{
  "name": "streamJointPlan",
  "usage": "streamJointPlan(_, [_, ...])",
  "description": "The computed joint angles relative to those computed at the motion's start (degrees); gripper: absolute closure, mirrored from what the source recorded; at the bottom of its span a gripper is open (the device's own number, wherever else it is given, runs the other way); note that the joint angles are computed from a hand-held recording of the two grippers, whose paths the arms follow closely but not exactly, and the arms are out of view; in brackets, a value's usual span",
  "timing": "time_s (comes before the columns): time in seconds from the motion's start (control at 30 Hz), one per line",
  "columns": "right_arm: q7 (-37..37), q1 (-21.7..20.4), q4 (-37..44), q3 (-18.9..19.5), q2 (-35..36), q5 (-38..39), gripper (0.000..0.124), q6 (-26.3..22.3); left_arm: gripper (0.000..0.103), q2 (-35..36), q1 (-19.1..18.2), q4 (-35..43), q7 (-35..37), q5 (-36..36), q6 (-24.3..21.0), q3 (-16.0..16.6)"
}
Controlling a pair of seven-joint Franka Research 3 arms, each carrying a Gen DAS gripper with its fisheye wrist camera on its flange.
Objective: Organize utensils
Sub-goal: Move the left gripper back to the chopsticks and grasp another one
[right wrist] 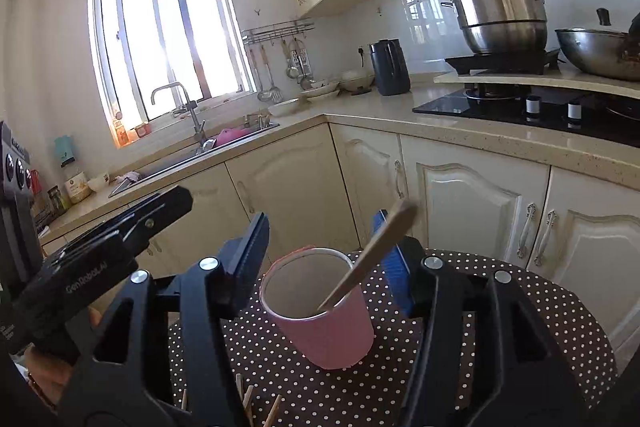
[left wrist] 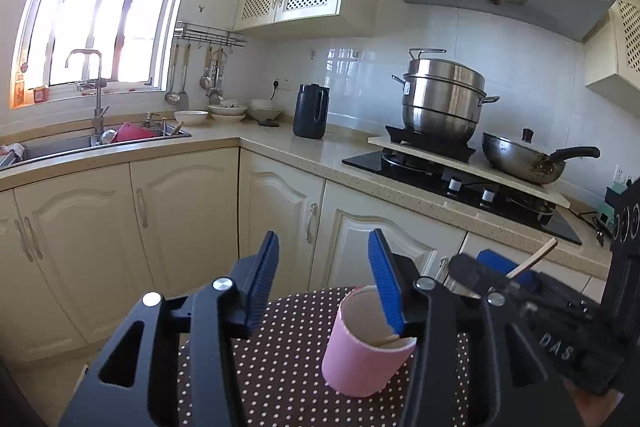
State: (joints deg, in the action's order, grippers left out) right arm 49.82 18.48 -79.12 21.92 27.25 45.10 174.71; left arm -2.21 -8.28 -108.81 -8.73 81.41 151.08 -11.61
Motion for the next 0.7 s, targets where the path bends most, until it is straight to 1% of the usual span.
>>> streamJointPlan(0.13, [-0.6,-1.2,-4.6,0.7,-4.8,2.3,0.063,1.9,0.051,-6.4,-0.1,-6.2,4.2,-6.3,-1.2,-0.9])
streamJointPlan(0.2, [-0.3,-1.3,-6.8,0.2,-7.1,3.2,0.062,2.5,0.05,-9.2,0.2,-8.8,6.7,-10.2,-1.5,-1.6])
streamJointPlan(0.23, [-0.2,-1.3,-7.6,-0.1,-8.1,3.6,0.062,2.4,0.05,-10.7,0.2,-10.1,8.4,-13.0,-2.4,-2.0])
streamJointPlan(0.3, [-0.3,-1.5,-10.9,-0.7,-11.3,5.2,0.062,1.8,0.05,-13.0,-0.1,-12.4,12.4,-18.8,-3.5,-2.6])
streamJointPlan(0.37, [-3.0,-2.2,-14.2,-0.6,-14.4,8.7,0.062,0.3,0.05,-15.0,-0.4,-14.8,15.9,-24.1,-3.5,-3.1])
streamJointPlan(0.43, [-3.5,-1.2,-17.5,-2.2,-17.2,9.3,0.062,-0.4,0.05,-16.4,-0.9,-16.8,19.1,-29.1,-4.2,-3.6])
streamJointPlan(0.5, [-3.9,-0.3,-21.2,-3.8,-20.0,9.7,0.062,-2.7,0.05,-16.8,-1.5,-18.0,22.5,-33.6,-4.6,-3.9])
streamJointPlan(0.53, [-2.7,0.5,-22.6,-4.9,-21.0,8.3,0.062,-3.8,0.05,-16.6,-2.2,-18.6,24.8,-36.5,-5.1,-3.9])
streamJointPlan(0.6, [2.4,2.3,-25.5,-7.8,-22.7,1.9,0.062,-8.3,0.05,-16.0,-3.3,-19.2,28.5,-41.6,-6.7,-4.0])
streamJointPlan(0.7, [8.4,4.4,-27.8,-10.9,-23.5,-6.6,0.062,-14.4,0.05,-14.2,-4.6,-19.3,32.1,-48.2,-10.9,-4.3])
